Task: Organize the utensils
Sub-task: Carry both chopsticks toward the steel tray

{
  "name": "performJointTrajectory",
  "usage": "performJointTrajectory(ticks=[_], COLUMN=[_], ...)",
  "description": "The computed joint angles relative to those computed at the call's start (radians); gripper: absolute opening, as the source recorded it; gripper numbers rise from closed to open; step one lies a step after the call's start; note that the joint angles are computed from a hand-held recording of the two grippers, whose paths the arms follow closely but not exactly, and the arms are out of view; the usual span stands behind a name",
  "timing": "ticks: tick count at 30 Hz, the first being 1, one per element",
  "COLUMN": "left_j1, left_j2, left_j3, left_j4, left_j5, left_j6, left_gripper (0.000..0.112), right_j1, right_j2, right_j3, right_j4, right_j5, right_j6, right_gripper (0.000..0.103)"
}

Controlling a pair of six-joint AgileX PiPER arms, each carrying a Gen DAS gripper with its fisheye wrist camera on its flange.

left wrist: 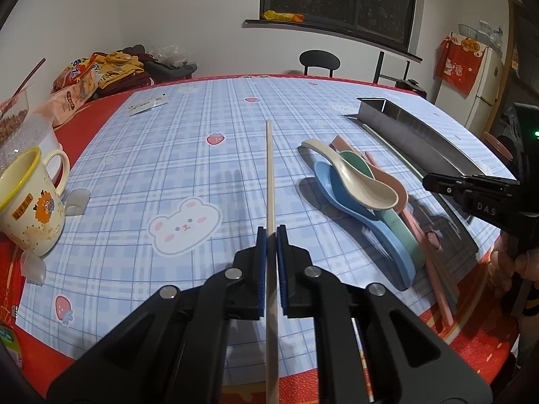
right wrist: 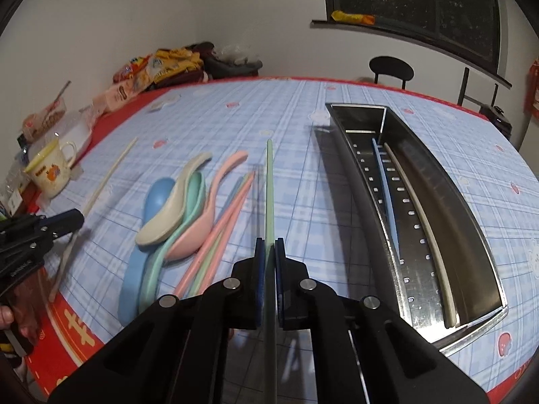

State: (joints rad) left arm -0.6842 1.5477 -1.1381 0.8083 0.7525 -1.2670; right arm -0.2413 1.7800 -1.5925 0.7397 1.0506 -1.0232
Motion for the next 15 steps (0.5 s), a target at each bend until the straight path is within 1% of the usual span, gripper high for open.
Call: performJointTrajectory(ticks=[3, 8, 14, 15], left_j1=[0.002, -0.009, -0.036, -0.041], left_j2=[-0.016, -0.038, -0.054, -0.063], left_j3=[0.017, 0.038, 0.019, 0.018], left_j4=[0.014, 0.056, 0.064, 0.071], left_j5=[-0.010, -0.009, 0.015, 0.003], left_j6=[-0.024, -0.079, -0.106, -0.123], left_gripper=[0.010, 0.010, 0.010, 0.010], right_j1=[-0.011, -0.040, -0.071, -0.076], right_j2=[0.009, 0.001, 0.002, 0.007], right_j3=[-0.011, 0.000, -0.001, -0.009], right_j4=[0.021, 0.092, 0.162, 0.171], right_j5=[0.016, 0.051, 0.092, 0.103], right_j6=[-0.006, -0.061, -0.106, -0.107], right_gripper=[0.006, 0.006, 0.006, 0.006])
